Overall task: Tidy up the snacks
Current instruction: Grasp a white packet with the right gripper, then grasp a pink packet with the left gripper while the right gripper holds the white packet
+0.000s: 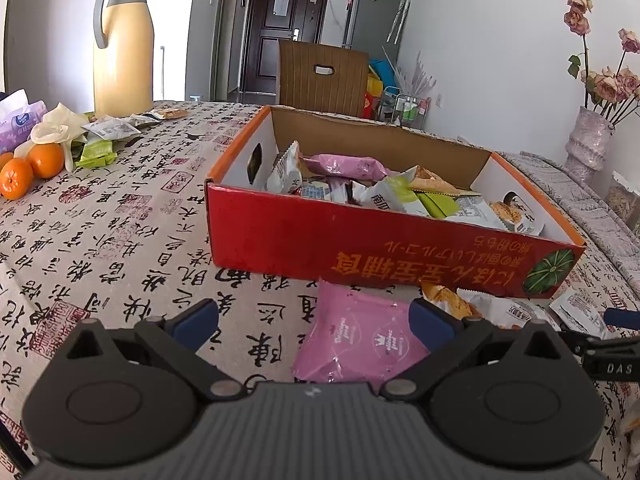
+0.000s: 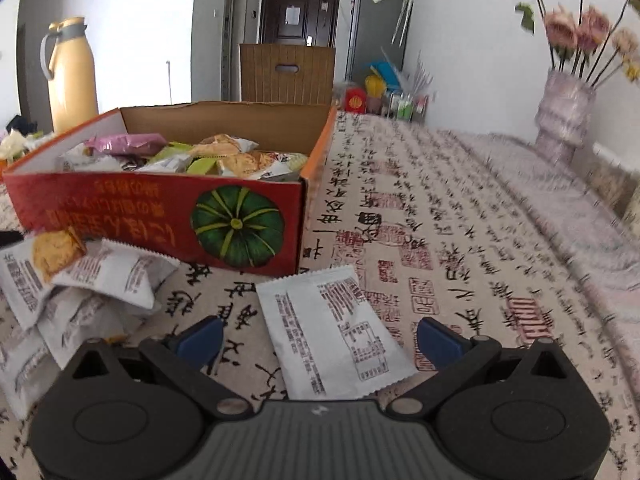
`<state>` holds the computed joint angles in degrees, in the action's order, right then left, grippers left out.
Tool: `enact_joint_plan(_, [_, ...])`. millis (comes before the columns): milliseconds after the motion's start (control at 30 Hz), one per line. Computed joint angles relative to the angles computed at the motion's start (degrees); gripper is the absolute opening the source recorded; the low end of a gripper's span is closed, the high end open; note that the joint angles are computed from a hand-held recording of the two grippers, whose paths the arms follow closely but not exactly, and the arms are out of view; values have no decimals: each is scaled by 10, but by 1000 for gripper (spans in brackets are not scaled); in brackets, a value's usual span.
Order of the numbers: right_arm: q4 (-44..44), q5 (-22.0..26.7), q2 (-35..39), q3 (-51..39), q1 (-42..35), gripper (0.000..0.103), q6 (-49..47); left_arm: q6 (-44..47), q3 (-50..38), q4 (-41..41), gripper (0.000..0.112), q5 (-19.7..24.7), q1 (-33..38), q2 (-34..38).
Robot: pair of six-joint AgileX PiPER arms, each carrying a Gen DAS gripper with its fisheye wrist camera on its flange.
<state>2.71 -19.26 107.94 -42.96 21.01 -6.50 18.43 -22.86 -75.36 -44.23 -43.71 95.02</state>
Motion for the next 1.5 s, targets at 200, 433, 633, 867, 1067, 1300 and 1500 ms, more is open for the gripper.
enact_joint_plan(200, [-213,36,18,-40,-34,103,205,-4,2,7,103,5,2,-1])
enact_joint_plan(433, [-227,43,24,-50,-34,103,218,-12,4,16,103,10,7,-2])
enact_joint_plan(633, [-267,19,12,-29,-41,90,248,-17,5,21,103,13,8,-2])
enact_joint_plan(867, [-240,-22,-10,10,-44,48,228,-23,6,27,103,14,9,-1])
enact_joint_plan(1067, [-105,-99,-32,72,-8,42,118,-31,10,33,103,13,9,-3])
enact_joint_plan(1300, [-34,-177,-54,126,31,41,109,-28,9,30,103,14,9,-3])
enact_joint_plan(1500, [0,-207,-47,142,46,41,109,-5,10,10,103,25,12,-20])
